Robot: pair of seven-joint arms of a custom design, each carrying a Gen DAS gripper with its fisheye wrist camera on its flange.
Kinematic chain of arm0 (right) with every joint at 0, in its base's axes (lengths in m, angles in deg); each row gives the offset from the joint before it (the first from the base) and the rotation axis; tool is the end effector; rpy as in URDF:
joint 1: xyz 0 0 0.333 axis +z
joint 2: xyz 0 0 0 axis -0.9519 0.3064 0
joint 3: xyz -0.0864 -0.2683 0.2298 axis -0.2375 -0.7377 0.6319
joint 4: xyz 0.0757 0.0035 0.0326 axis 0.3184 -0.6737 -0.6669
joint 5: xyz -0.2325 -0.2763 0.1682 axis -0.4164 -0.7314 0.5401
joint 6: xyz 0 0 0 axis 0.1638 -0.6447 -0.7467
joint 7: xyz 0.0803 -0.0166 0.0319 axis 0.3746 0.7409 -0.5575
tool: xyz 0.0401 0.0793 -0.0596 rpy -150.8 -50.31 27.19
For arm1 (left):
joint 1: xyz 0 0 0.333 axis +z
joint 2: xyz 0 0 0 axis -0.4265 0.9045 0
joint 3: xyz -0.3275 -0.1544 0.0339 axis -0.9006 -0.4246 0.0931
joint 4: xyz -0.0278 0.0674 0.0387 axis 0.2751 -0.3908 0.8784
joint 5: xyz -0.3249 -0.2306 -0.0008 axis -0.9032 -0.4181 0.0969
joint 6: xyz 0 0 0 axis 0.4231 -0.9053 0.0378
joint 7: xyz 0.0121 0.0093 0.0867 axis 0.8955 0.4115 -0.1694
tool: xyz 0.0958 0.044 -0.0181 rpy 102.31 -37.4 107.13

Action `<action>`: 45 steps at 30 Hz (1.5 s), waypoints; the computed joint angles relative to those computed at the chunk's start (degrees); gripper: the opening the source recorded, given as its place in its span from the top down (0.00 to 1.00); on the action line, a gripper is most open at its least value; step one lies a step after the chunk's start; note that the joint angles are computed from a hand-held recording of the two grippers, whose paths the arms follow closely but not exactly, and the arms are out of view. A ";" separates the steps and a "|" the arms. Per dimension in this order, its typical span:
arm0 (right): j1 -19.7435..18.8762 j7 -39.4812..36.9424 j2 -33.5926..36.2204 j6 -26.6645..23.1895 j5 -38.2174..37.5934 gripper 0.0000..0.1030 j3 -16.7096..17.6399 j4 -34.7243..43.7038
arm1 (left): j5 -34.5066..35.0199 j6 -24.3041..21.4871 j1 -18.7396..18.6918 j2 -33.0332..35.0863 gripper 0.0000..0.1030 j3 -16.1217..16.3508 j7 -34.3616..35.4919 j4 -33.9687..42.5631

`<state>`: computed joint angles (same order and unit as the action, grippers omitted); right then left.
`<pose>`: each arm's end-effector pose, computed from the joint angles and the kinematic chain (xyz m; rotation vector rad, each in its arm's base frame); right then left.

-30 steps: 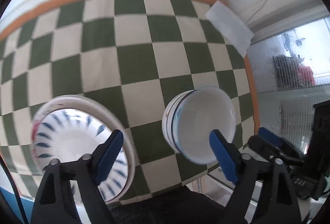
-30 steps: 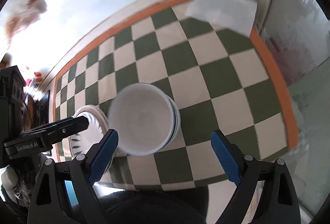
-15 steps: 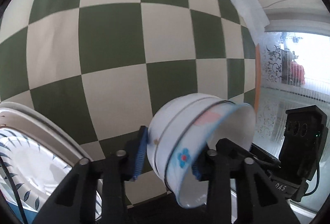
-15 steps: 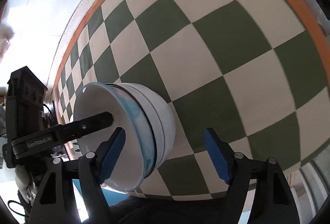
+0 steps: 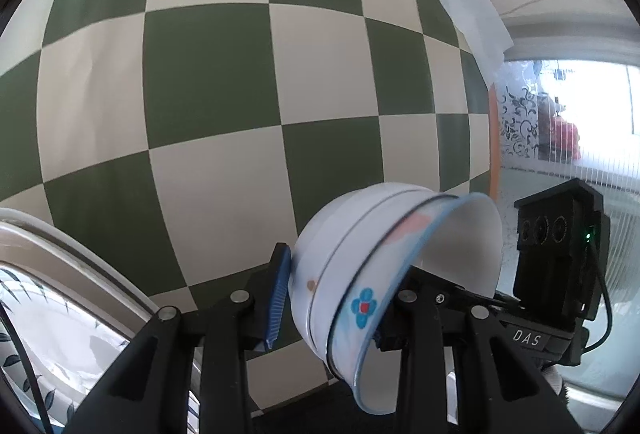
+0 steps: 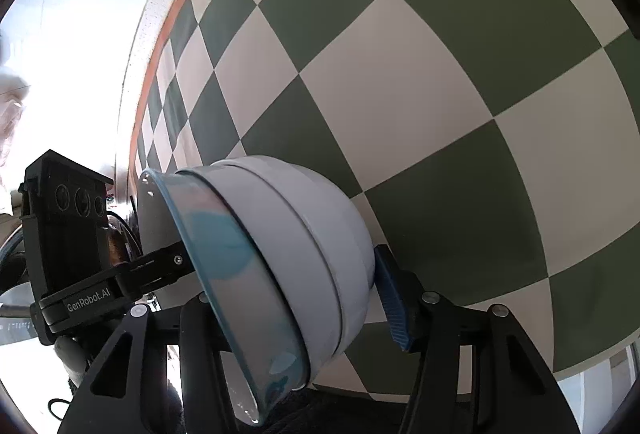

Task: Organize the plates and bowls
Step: 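Lift the bowl stack with both tools and carry it toward the plates, then lower the bowl stack onto the blue-striped plate with both tools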

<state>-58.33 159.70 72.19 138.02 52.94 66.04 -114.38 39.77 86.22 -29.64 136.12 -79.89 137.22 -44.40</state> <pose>0.6433 0.2405 0.4073 -1.2067 2.3828 0.6998 0.7559 -0.2293 0.4419 1.5276 -2.0075 0.2176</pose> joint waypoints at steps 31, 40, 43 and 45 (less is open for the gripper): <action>1.08 -4.10 2.57 -4.31 -6.45 0.53 0.02 11.60 | -1.17 6.76 4.81 -9.09 0.67 1.39 1.95 -8.92; 3.24 -3.88 9.22 -8.62 -7.95 0.54 1.74 23.23 | -2.22 10.24 9.19 -15.98 0.68 3.31 2.47 -18.14; 4.03 -4.27 10.64 -9.70 -8.28 0.54 2.28 25.55 | -2.55 11.43 10.58 -18.27 0.68 4.10 2.75 -21.52; 4.72 -4.51 12.15 -10.62 -8.58 0.54 2.64 27.74 | -2.75 12.28 11.45 -19.75 0.68 4.63 3.08 -23.78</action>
